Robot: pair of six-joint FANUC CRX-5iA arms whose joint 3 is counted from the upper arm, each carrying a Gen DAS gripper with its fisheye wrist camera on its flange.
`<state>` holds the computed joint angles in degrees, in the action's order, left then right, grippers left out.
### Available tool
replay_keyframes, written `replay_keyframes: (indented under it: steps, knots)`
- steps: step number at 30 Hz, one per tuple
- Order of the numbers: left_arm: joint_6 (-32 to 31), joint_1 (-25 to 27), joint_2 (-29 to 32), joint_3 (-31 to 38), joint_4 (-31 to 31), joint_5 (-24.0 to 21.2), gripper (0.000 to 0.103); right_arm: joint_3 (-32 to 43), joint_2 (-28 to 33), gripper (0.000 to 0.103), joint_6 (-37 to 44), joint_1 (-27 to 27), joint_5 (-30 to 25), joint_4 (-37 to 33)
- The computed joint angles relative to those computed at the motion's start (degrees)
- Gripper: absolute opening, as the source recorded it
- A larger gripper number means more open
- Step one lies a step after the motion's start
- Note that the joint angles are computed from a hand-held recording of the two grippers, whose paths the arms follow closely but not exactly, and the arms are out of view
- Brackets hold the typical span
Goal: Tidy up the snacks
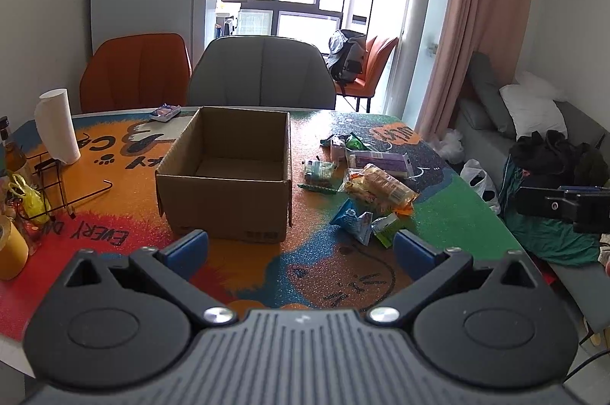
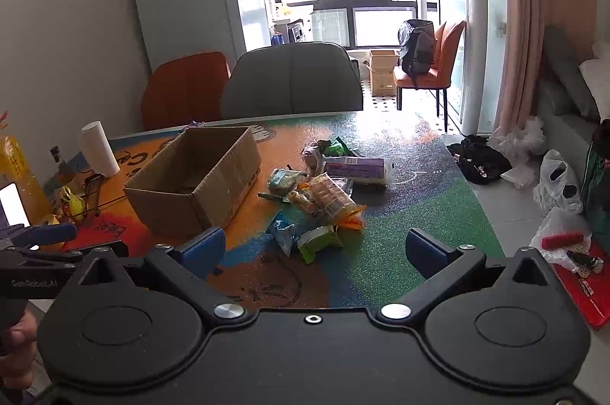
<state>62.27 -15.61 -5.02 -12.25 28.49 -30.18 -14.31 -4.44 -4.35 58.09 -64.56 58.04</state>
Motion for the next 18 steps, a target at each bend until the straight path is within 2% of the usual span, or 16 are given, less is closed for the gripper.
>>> replay_keyframes:
  steps: [18]
  knots:
    - [-0.3,-0.1,-0.1,-0.2,0.0,-0.1,0.103,0.9,0.5,0.103,0.9,0.5,-0.6,0.2]
